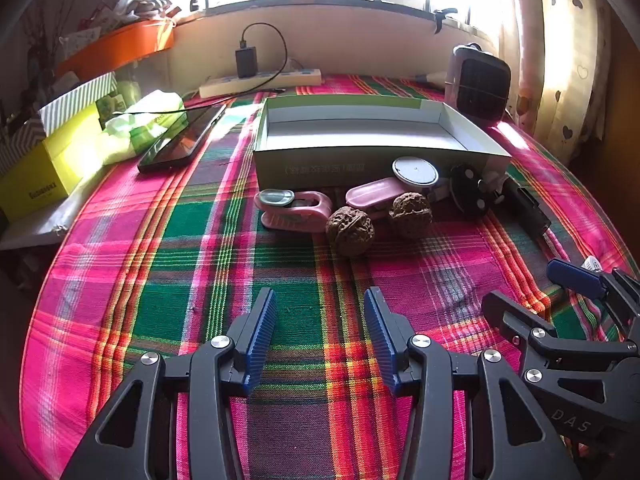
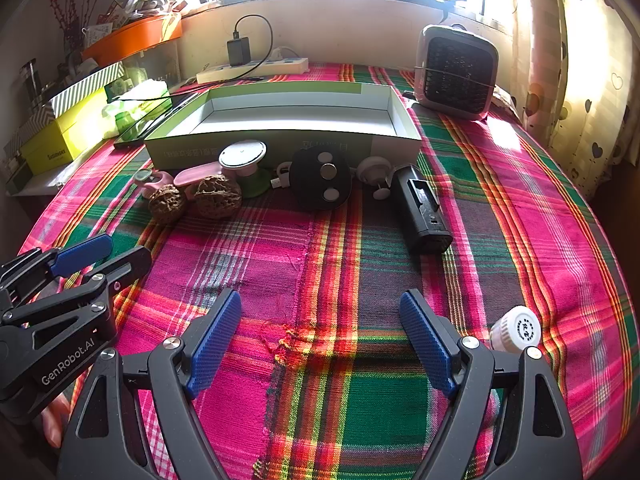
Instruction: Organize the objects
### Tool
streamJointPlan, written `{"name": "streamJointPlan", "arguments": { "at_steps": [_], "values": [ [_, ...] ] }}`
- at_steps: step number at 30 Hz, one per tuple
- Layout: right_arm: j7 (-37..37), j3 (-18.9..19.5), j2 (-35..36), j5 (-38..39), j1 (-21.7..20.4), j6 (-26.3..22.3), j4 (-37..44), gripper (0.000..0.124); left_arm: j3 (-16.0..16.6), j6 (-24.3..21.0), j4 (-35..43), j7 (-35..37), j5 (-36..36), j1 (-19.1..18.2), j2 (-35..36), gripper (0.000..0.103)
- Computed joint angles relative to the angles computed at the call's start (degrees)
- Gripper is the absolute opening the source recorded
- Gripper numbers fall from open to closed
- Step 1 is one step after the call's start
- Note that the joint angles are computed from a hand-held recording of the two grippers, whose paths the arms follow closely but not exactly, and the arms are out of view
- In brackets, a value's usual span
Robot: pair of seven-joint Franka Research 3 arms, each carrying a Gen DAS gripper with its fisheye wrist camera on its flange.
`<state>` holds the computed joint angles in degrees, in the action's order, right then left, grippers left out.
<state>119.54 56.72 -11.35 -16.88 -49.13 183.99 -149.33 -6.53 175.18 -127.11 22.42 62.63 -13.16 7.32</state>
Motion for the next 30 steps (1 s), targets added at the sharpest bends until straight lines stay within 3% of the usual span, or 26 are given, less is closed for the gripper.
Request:
{"name": "streamJointPlan", "arguments": {
  "at_steps": [30],
  "values": [
    [0.0,-0.3,0.1,-0.2,0.2,0.0,0.0,0.082,-0.3,-0.6,-0.1,0.5,-0.3,0.1,-0.4,0.044]
  ]
}}
